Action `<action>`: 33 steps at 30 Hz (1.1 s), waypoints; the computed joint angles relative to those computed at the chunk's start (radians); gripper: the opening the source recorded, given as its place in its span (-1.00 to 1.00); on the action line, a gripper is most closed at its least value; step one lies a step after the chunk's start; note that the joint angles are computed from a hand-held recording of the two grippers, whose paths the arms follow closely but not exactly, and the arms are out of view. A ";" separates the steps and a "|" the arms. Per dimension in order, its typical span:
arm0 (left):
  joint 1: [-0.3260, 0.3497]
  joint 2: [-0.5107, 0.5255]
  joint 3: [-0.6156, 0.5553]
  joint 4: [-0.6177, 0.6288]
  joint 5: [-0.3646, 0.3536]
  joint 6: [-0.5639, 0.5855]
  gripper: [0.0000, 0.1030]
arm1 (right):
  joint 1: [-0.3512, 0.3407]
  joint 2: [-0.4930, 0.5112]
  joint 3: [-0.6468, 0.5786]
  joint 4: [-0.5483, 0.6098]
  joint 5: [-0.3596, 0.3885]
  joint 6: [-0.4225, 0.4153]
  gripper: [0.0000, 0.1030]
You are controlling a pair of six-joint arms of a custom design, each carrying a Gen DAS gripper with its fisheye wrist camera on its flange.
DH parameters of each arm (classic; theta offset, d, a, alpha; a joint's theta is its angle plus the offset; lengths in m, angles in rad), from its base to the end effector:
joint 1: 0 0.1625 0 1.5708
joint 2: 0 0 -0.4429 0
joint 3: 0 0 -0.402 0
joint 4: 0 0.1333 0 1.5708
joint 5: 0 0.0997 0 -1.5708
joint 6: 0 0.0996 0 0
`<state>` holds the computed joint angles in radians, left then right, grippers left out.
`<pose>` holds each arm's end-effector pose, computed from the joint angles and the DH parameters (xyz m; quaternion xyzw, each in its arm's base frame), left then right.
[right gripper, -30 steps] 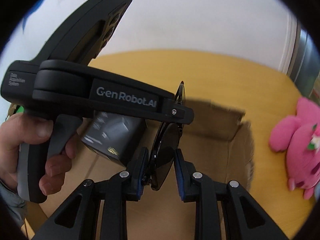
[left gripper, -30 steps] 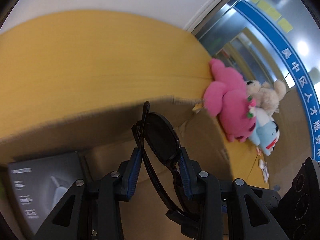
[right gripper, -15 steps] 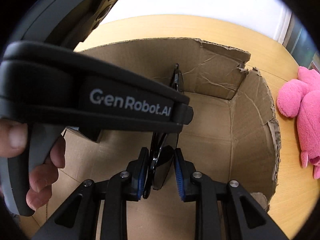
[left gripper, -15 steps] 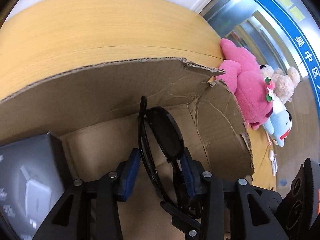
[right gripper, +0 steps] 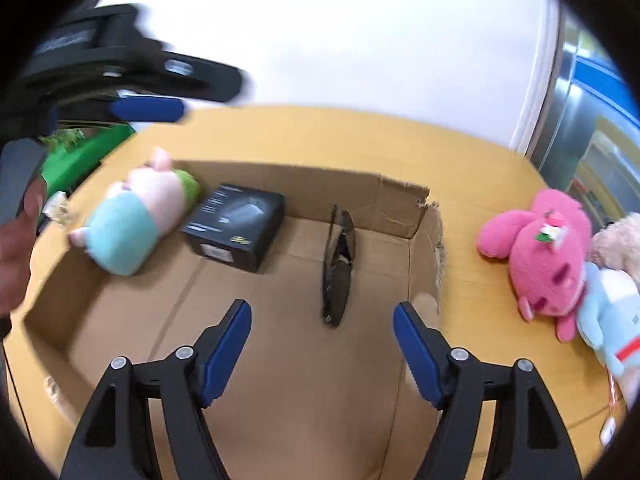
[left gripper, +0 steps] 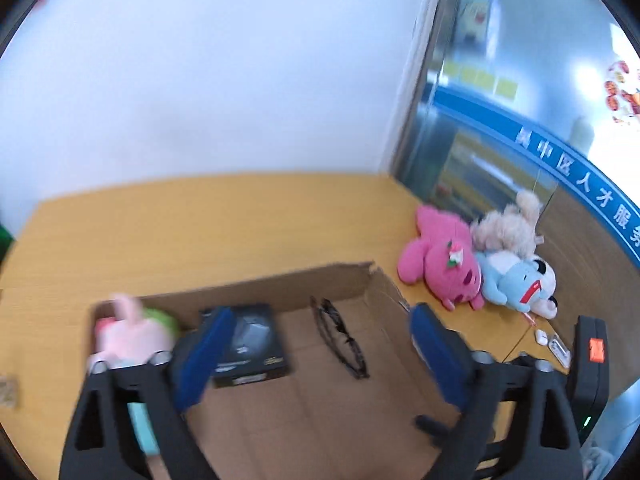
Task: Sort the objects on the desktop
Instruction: 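Open both tools to release the sunglasses and withdraw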
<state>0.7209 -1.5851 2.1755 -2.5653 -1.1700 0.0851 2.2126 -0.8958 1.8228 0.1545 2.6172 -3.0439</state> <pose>-0.2284 -0.4299 0.3364 0.3970 0.8750 -0.2552 0.1075 0.3092 -0.3351 0.0959 0.1093 -0.8420 0.3708 0.3762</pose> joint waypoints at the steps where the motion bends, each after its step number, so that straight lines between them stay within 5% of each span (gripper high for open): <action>1: -0.030 -0.065 0.037 -0.001 0.038 -0.019 0.99 | 0.038 -0.006 0.022 -0.019 0.022 0.015 0.53; 7: -0.253 -0.472 0.268 0.127 0.279 -0.202 1.00 | 0.161 0.040 0.035 0.013 0.073 0.191 0.57; 12: -0.447 -0.748 0.361 0.501 0.441 -0.453 1.00 | 0.189 0.104 0.042 -0.012 0.045 0.253 0.57; 16: -0.555 -0.859 0.375 0.812 0.520 -0.661 1.00 | 0.206 0.127 0.044 -0.041 0.070 0.267 0.57; 20: -0.564 -0.866 0.384 0.923 0.577 -0.741 1.00 | 0.198 0.128 0.056 -0.084 0.067 0.245 0.57; 28: -0.448 -0.822 0.438 0.796 0.565 -0.676 1.00 | 0.109 0.131 0.113 -0.131 0.037 0.270 0.57; 33: -0.422 -0.777 0.466 0.775 0.575 -0.686 1.00 | 0.093 0.114 0.153 -0.221 0.032 0.193 0.57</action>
